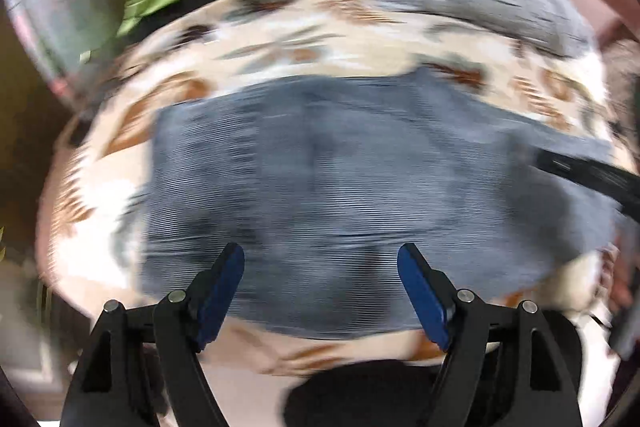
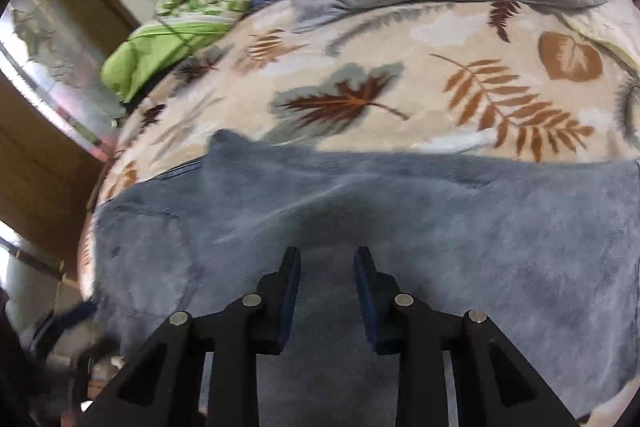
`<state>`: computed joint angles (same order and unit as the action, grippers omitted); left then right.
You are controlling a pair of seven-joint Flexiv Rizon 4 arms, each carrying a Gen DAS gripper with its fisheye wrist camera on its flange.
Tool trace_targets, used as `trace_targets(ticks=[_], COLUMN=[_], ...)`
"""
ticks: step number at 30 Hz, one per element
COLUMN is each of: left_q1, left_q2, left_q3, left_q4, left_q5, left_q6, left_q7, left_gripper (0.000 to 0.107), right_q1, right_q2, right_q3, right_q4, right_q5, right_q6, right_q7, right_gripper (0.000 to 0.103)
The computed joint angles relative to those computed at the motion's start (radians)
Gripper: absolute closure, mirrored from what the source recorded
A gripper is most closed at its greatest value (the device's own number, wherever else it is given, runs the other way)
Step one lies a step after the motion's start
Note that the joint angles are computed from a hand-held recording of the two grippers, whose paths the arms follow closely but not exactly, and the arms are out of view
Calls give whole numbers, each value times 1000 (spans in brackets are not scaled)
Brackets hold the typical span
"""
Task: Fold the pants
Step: 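Open the left gripper while the right gripper grasps the jeans leg edge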
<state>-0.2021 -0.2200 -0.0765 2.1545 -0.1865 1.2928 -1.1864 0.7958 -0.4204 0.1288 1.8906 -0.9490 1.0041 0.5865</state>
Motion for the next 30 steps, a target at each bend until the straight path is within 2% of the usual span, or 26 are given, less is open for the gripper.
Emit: trace_targets(ticks=[2, 4, 6, 8, 9, 11, 15, 19, 22, 26, 30], left_q1=[-26, -19, 5, 18, 19, 24, 29, 32, 30, -6, -49], left_q2=[-26, -44, -49, -51, -52, -45, -21, 17, 35, 21, -10], left_q3=[68, 89, 72, 62, 62, 59, 61, 27, -16, -46, -30], left_q4=[-38, -48, -32, -10, -5, -2, 2, 19, 38, 30, 0], left_q5=[101, 141, 126, 125, 131, 129, 117, 70, -8, -34, 36], left_q6=[-34, -64, -60, -23, -12, -21, -58, -42, -11, 18, 21], left_q7=[-102, -144, -135, -119, -115, -109, -121, -93, -14, 51, 48], left_gripper=[27, 27, 27, 25, 25, 24, 24, 24, 24, 24, 24], right_q1=[18, 21, 28, 34, 46, 86, 92, 83, 48, -8, -11], right_q2=[-26, -67, -119, -171, -179, -169, -132, -68, -46, -103, -199], right_q3=[-12, -3, 12, 42, 39, -1, -20, -68, -115, -125, -165], right_q4=[-26, -70, -132, -199, -209, -197, -139, -89, -65, -117, -200], right_q5=[-37, -17, 47, 144, 167, 157, 177, 114, 13, -7, 56], right_q6=[28, 57, 62, 24, 10, 7, 96, 115, 197, 302, 378], right_q7=[34, 1, -85, -204, -223, -202, -179, -135, -72, -92, -114], right_gripper=[72, 72, 72, 72, 71, 71, 72, 72, 72, 72, 72])
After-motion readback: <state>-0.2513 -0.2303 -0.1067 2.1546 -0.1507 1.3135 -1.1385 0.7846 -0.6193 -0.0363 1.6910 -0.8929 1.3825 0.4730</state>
